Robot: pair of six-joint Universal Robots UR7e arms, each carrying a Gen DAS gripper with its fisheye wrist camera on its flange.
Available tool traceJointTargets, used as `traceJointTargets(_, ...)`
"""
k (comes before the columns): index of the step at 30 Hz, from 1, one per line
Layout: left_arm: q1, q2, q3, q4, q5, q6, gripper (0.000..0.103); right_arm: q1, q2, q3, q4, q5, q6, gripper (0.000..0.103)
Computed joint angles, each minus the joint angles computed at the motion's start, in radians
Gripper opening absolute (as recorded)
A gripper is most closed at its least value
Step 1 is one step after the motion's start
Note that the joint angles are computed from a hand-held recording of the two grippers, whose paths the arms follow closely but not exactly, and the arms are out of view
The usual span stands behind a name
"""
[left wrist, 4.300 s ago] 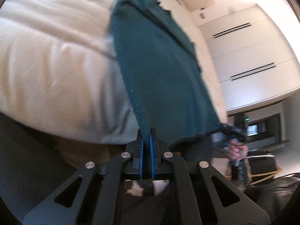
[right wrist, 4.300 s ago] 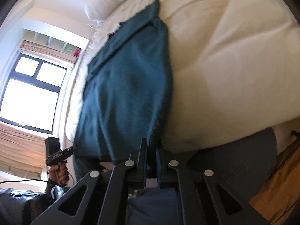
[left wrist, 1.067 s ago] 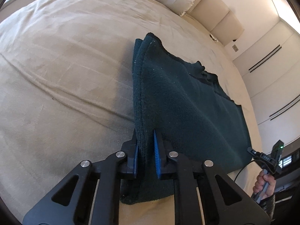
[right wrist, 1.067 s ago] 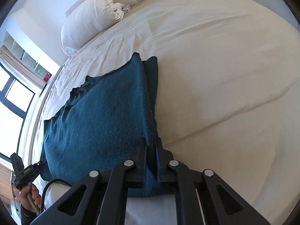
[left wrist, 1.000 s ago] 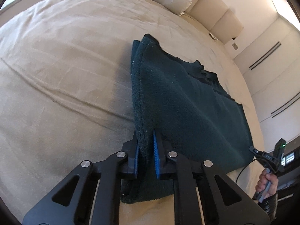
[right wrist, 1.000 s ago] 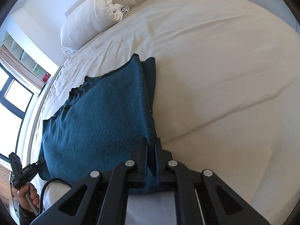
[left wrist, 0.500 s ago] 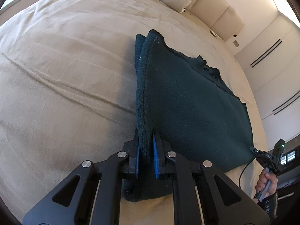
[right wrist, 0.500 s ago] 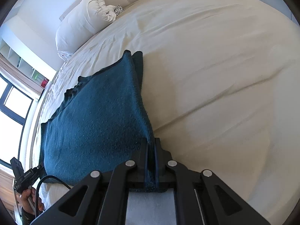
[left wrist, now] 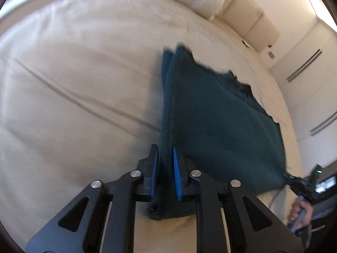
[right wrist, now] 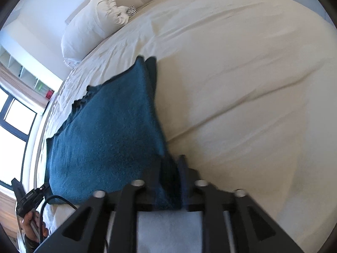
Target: Fold small clothes
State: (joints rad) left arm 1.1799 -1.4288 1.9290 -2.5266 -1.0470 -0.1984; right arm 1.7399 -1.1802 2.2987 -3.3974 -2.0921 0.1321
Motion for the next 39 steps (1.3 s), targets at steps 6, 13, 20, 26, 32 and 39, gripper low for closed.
traceJointTargets(6, -0.085, 0.060, -0.077, -0.081, 0.068, 0.146, 0.014, 0.055, -0.018, -0.029, -0.069, 0.014, -0.015, 0.034)
traceJointTargets(13, -0.068, 0.327, -0.271, -0.099, 0.099, 0.281, 0.014, 0.032, 0.170, -0.235, 0.023, 0.372, -0.039, 0.034)
traceJointTargets(20, 0.045, 0.372, -0.322, -0.122, -0.031, 0.258, 0.014, -0.033, 0.356, -0.490, 0.202, 0.538, 0.009, 0.026)
traceJointTargets(26, 0.109, 0.354, -0.324, -0.130, -0.191, 0.250, 0.014, -0.135, 0.336, -0.432, -0.019, 0.594, 0.125, 0.008)
traceJointTargets(32, 0.082, 0.328, -0.291, -0.140, -0.131, 0.232, 0.014, -0.169, 0.217, -0.284, -0.214, 0.429, 0.232, 0.018)
traceJointTargets(39, -0.089, 0.190, -0.050, -0.109, -0.008, 0.217, 0.014, -0.055, 0.221, -0.176, -0.203, 0.599, 0.130, 0.035)
